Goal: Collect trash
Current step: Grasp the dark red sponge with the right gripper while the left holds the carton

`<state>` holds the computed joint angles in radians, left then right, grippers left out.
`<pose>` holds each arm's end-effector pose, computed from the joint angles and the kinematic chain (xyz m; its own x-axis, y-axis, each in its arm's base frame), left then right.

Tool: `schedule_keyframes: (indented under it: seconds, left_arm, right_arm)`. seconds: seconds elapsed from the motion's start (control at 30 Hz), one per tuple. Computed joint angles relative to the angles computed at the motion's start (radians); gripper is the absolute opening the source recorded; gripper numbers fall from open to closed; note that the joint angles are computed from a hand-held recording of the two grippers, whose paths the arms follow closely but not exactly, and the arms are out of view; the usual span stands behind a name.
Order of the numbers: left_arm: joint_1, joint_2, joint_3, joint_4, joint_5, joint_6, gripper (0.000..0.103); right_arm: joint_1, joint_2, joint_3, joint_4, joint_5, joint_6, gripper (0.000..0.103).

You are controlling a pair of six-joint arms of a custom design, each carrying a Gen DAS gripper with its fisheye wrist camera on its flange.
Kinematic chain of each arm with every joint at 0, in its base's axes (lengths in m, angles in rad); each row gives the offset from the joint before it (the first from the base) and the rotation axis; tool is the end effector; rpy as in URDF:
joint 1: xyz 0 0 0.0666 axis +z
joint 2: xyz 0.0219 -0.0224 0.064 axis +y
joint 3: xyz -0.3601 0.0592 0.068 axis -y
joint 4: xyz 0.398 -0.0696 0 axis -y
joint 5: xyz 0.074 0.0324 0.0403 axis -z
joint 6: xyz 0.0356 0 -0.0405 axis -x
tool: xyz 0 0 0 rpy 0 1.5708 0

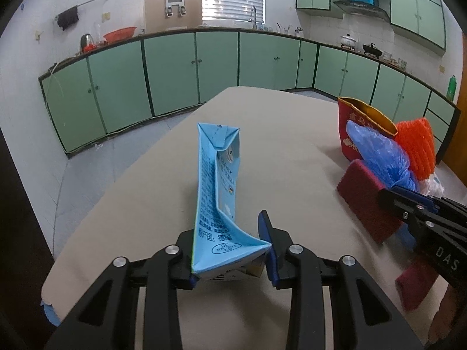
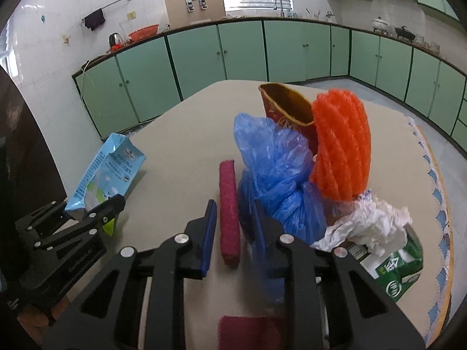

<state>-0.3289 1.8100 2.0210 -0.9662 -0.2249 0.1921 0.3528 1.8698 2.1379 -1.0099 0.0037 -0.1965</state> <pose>0.6095 -0.2001 0.4730 -0.6675 0.0312 -0.7439 0.0344 0.9993 0.0110 0.6171 0.2267 0.4859 -0.6888 -0.0456 -0.7236 -0.2126 0.9668 0.1415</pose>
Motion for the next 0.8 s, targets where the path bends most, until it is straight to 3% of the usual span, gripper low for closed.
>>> schedule_keyframes:
  seconds: [0.2,0.3,0.53,0.67,0.8]
  left_arm:
    - [-0.009,0.014,0.024,-0.024,-0.016,-0.002,0.034]
    - [-0.011,0.013,0.024,-0.02,-0.021,-0.009,0.034]
    - [-0.017,0.01,0.015,-0.016,-0.025,-0.014,0.034]
    - [-0.016,0.008,0.01,-0.014,-0.021,-0.016,0.034]
    - [-0.017,0.004,0.007,-0.01,-0.026,-0.025,0.034]
  right_arm:
    - [0.004,-0.001,0.002,-0.017,-0.013,-0.004,0.025]
    - [0.009,-0.036,-0.036,0.013,0.01,0.003,0.036]
    - [-0.002,-0.126,-0.148,0.102,0.032,-0.024,0.036]
    - [-0.007,-0.118,-0.128,0.073,-0.007,-0.039,0.036]
    - [0.004,-0.103,-0.114,0.048,-0.034,-0.034,0.029]
